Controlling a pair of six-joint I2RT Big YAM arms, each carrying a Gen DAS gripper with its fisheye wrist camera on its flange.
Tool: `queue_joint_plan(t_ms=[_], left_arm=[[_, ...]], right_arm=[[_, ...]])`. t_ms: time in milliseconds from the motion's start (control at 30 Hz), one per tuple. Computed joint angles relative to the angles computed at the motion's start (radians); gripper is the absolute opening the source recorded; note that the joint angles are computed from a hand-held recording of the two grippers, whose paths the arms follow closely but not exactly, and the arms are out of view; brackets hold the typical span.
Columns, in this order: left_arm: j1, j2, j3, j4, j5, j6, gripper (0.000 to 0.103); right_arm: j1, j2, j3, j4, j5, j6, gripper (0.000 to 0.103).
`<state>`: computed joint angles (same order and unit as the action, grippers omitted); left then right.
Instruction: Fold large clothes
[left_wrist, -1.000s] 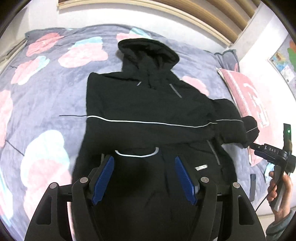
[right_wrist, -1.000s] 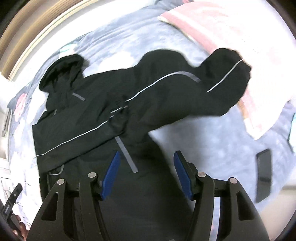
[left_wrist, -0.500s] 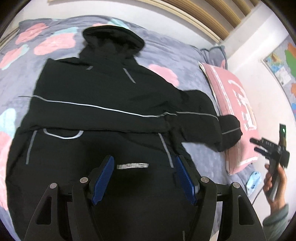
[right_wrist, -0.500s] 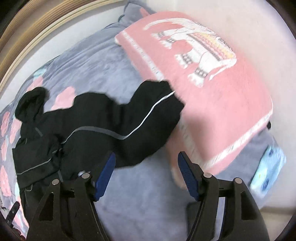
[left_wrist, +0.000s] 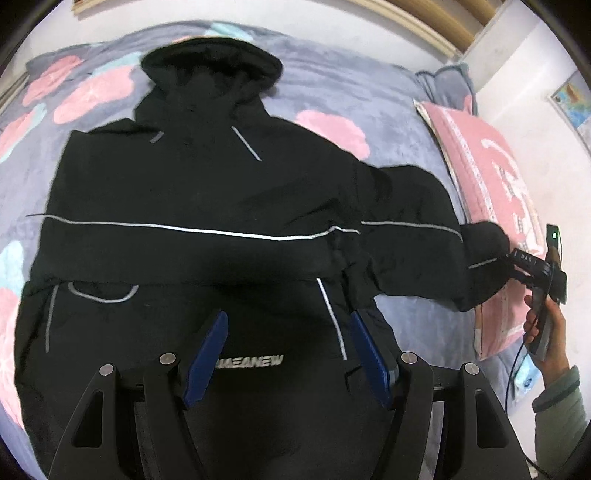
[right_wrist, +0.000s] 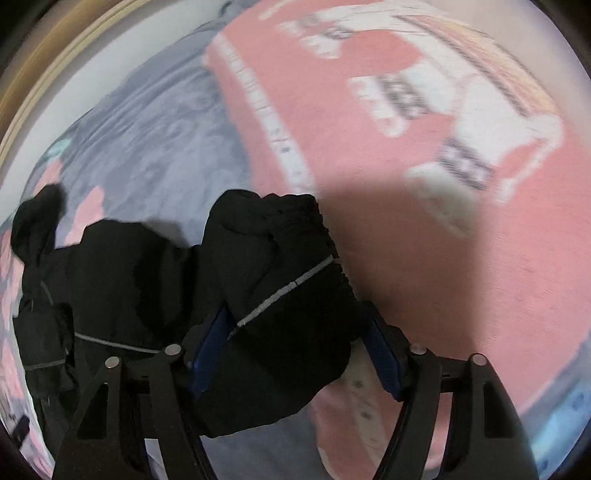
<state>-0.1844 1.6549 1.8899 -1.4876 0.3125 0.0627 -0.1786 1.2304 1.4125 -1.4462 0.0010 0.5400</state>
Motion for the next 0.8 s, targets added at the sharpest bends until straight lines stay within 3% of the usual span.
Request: queue_joint_plan(t_ms=[33, 67, 133, 200, 300, 400, 467, 567, 667, 800], left_arm=[[-0.014, 0.011, 0.007, -0.004, -0.004, 0.002, 0.07], [-0.026, 0.018, 0.013, -0.005, -0.01, 0.004, 0.07], [-0.057, 0.039, 0.027, 0.01, -0.035, 0.022, 0.07], [-0.083, 0.07, 0.047, 0.031, -0.075, 0.036, 0.07], [-0.106, 0.142, 0.099, 0.064, -0.138, 0.01, 0.07], [-0.101, 0.216, 0.144, 0.085, -0.16, -0.066, 0.07], [-0.097, 0.278, 0.189, 0.052, -0.177, -0.102, 0.07], [-0.084, 0.372, 0.238, -0.018, -0.169, -0.109, 0.07], [-0.077, 0.377, 0.244, -0.021, -0.151, -0.074, 0.07], [-0.035, 0.327, 0.219, -0.012, -0.059, -0.029, 0.07]], right_arm=[[0.0, 0.0, -0.002, 0.01, -0.028, -0.015, 0.033], [-0.004, -0.008, -0.003, 0.025, -0.083, -0.027, 0.032], [0.011, -0.029, 0.021, 0.024, -0.051, -0.048, 0.029], [0.016, -0.056, 0.065, -0.006, 0.03, -0.053, 0.028], [-0.043, -0.114, 0.109, -0.04, 0.111, -0.035, 0.027], [-0.123, -0.147, 0.094, -0.048, 0.052, -0.059, 0.027], [-0.101, -0.125, 0.077, -0.082, 0.102, -0.063, 0.027], [-0.1, -0.092, 0.038, -0.079, 0.114, -0.044, 0.027], [-0.099, -0.05, 0.043, -0.086, 0.109, -0.006, 0.027], [-0.064, -0.039, 0.107, -0.087, 0.062, -0.003, 0.027]])
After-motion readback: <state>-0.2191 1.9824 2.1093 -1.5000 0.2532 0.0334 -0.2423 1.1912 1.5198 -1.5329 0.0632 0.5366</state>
